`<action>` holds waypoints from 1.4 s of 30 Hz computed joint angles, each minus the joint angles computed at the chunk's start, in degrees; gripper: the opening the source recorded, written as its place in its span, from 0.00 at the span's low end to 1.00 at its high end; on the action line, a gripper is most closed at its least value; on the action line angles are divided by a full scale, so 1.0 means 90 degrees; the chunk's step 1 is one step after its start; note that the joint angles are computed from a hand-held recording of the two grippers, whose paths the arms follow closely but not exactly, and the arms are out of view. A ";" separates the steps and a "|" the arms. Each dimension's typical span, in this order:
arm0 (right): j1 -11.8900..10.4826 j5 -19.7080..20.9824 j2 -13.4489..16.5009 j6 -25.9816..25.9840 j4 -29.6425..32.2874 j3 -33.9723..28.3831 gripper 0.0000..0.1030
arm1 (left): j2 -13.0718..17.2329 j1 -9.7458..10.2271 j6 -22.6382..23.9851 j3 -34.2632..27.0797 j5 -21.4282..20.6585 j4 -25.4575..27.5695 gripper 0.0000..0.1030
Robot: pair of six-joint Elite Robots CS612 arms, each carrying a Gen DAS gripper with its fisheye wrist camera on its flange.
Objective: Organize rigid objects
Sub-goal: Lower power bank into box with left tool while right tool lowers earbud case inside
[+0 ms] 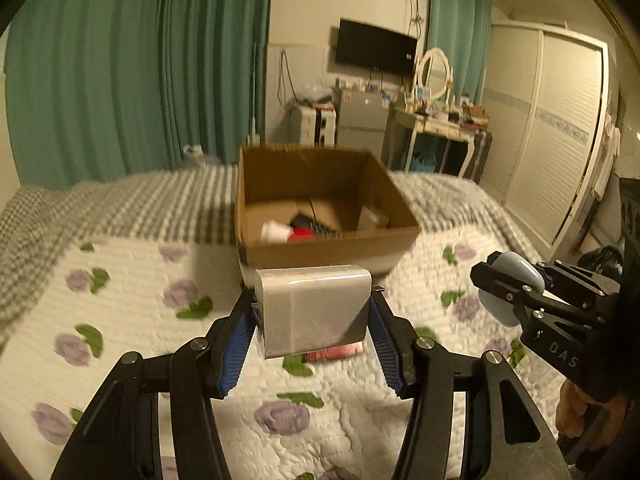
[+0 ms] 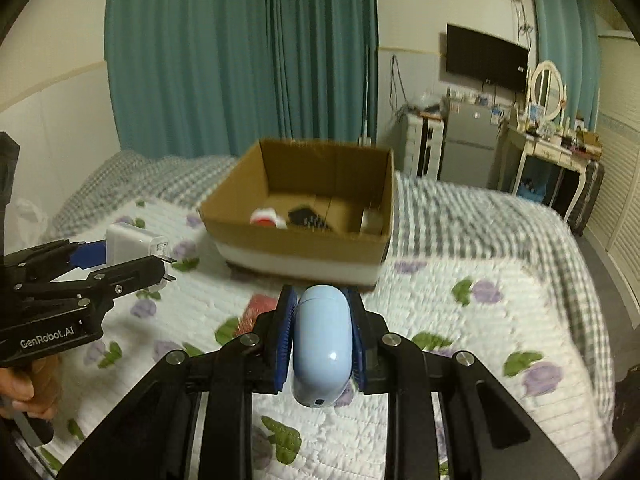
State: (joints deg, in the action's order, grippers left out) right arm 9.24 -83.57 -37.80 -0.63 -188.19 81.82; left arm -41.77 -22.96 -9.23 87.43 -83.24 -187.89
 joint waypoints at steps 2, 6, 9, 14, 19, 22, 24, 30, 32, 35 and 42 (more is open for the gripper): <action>0.0000 -0.0008 -0.0073 -0.0022 -0.0159 0.0047 0.23 | -0.0080 0.0001 -0.0024 0.0030 0.0052 -0.0192 0.55; 0.0008 0.0009 -0.0228 -0.0114 -0.0414 0.0068 0.23 | -0.0198 -0.0014 -0.0016 0.0059 0.0203 -0.0524 0.55; 0.0024 0.0023 -0.0298 -0.0210 -0.0564 0.0001 0.23 | -0.0269 -0.0012 -0.0001 0.0026 0.0273 -0.0652 0.55; 0.0031 0.0048 -0.0352 -0.0273 -0.0804 -0.0176 0.23 | -0.0332 0.0007 0.0090 -0.0104 0.0361 -0.0805 0.55; 0.0044 0.0073 -0.0336 -0.0283 -0.0948 -0.0471 0.23 | -0.0294 0.0033 0.0157 -0.0356 0.0366 -0.0843 0.55; 0.0059 0.0075 -0.0289 -0.0362 -0.0965 -0.0674 0.23 | -0.0227 0.0066 0.0189 -0.0546 0.0322 -0.0855 0.55; 0.0070 0.0070 -0.0238 -0.0424 -0.0946 -0.0833 0.23 | -0.0143 0.0088 0.0255 -0.0713 0.0339 -0.0865 0.55; 0.0064 0.0033 0.0044 -0.0488 -0.0731 -0.1440 0.23 | 0.0144 0.0145 0.0320 -0.1253 0.0309 -0.0746 0.55; 0.0053 0.0037 0.0200 -0.0474 -0.0560 -0.1728 0.23 | 0.0286 0.0167 0.0318 -0.1503 0.0294 -0.0634 0.55; 0.0020 0.0083 0.0420 -0.0465 -0.0313 -0.2097 0.23 | 0.0507 0.0232 0.0249 -0.1872 0.0161 -0.0401 0.55; -0.0007 0.0101 0.1108 -0.0537 0.0525 -0.3154 0.23 | 0.1128 0.0331 0.0207 -0.2874 -0.0064 0.0531 0.55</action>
